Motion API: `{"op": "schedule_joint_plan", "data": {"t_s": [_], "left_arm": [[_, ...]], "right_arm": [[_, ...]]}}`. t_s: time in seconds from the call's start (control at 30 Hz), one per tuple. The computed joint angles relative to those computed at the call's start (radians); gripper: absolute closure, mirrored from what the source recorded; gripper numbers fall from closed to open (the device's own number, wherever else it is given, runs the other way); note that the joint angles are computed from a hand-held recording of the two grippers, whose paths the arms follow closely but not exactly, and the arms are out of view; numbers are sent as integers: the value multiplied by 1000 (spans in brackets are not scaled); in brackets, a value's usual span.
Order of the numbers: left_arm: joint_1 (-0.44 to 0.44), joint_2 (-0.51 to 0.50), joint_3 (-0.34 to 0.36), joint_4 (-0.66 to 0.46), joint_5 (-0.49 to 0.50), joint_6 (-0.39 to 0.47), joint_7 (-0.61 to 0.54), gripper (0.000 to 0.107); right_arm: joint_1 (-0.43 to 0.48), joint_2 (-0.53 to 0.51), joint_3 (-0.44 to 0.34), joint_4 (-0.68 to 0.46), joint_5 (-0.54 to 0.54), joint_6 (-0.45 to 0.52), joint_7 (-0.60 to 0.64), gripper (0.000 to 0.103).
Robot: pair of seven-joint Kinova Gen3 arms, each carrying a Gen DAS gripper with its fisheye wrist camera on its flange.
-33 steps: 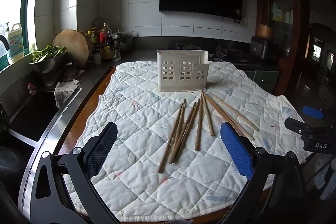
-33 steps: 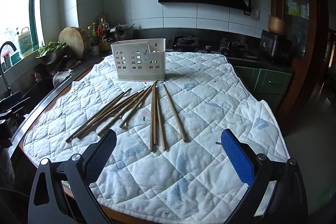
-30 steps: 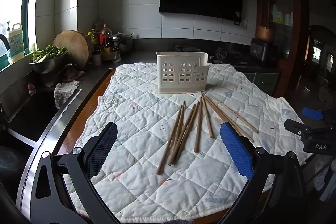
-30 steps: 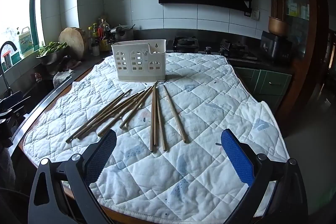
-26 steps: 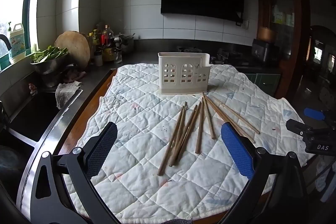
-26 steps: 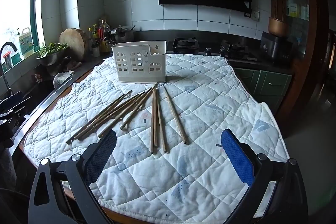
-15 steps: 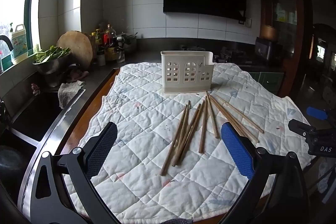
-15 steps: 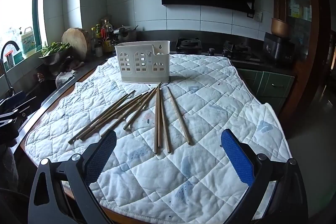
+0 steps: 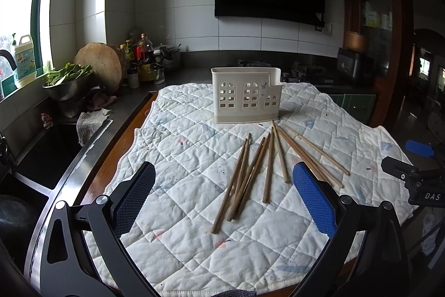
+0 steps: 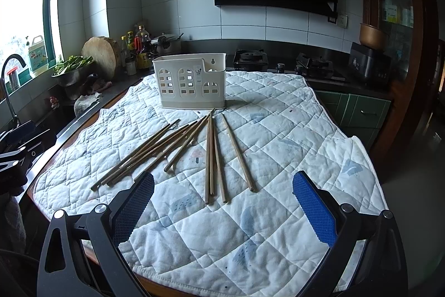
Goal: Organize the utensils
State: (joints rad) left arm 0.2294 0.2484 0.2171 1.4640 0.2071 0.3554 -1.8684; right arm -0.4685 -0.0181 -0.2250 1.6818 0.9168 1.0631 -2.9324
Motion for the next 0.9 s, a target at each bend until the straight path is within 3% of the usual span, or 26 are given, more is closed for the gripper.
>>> {"op": "schedule_joint_plan", "data": {"t_s": [0.63,0.9], "left_arm": [[-1,4,-2,-1,-1,-2,6,10],[23,15,-29,-8,-42,-6,62,10]], "right_arm": [[-3,2,0,1,5,1,-5,6],[2,5,6,1,-1,-10,0,6]]}}
